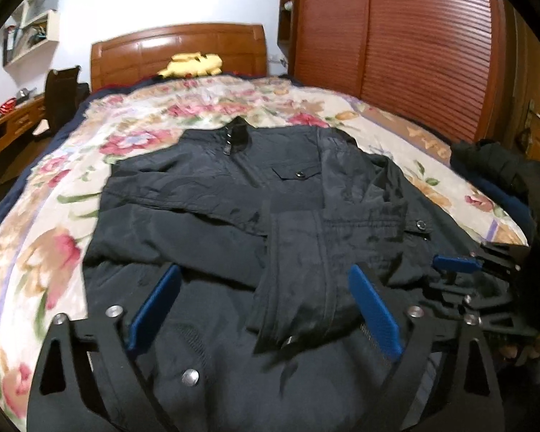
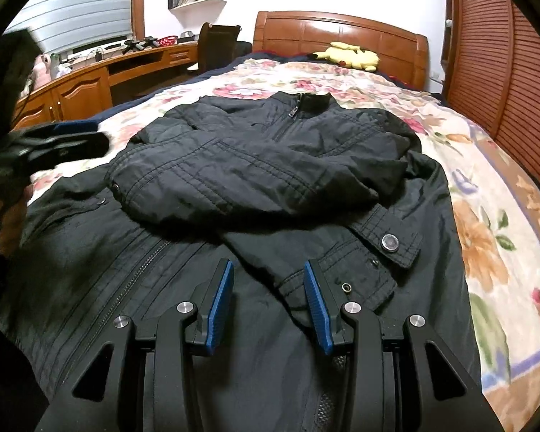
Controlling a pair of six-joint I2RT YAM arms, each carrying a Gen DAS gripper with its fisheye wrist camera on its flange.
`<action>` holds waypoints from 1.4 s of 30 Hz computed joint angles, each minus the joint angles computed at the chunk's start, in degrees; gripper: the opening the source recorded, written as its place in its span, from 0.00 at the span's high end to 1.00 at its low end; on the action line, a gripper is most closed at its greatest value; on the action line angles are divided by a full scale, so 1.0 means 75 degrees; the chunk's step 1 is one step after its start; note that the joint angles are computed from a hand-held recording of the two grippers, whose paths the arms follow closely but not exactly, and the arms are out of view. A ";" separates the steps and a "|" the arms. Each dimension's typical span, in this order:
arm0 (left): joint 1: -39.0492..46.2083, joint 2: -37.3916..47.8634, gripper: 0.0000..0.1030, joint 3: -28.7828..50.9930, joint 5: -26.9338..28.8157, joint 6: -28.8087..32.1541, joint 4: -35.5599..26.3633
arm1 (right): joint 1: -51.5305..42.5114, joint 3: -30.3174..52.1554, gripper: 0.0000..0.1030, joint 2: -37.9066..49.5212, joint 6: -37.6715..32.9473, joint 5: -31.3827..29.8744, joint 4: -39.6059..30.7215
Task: Fold large clothes
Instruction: 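Grasp the jacket hem with the left tool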
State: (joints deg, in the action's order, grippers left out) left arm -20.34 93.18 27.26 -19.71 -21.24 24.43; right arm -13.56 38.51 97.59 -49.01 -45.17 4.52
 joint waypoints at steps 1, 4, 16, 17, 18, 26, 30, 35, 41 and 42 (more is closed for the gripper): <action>0.0150 0.0236 0.19 0.0345 0.0277 0.0041 -0.0224 | -0.0023 0.0033 0.59 0.0006 0.0001 -0.0019 -0.0048; 0.0380 0.0830 0.25 0.1183 0.0686 0.0093 -0.0811 | -0.0104 0.0168 0.59 0.0047 0.0056 -0.0096 -0.0169; 0.0597 0.2084 0.94 0.2911 0.1729 0.0136 -0.2244 | -0.0690 0.0943 0.59 0.0476 -0.0145 -0.0630 -0.0945; 0.0442 0.2021 0.95 0.2914 0.1425 0.0221 -0.2353 | -0.0708 0.0990 0.59 0.0503 -0.0152 -0.0649 -0.1008; 0.0353 0.1908 0.95 0.2835 0.1297 0.0261 -0.2351 | -0.0737 0.1015 0.59 0.0511 -0.0174 -0.0668 -0.1047; -0.0203 0.0165 0.97 0.2042 -0.1032 0.0488 -0.2688 | -0.0808 0.1024 0.59 0.0482 -0.0221 -0.0904 -0.1145; -0.0082 -0.0719 0.97 0.1838 -0.1426 0.0582 -0.3018 | -0.0762 0.0970 0.59 0.0526 -0.0150 -0.0835 -0.0959; -0.0096 -0.1565 0.97 0.1420 -0.1905 0.0680 -0.3249 | -0.0815 0.1112 0.59 0.0616 -0.0054 -0.0855 -0.1036; -0.0784 -0.2338 0.97 0.0169 -0.2268 0.0333 -0.3065 | -0.0932 0.1065 0.59 0.0469 -0.0175 -0.0941 -0.1137; -0.0882 -0.2369 0.97 0.0005 -0.2248 0.0217 -0.3005 | -0.0957 0.1037 0.59 0.0434 -0.0206 -0.0970 -0.1157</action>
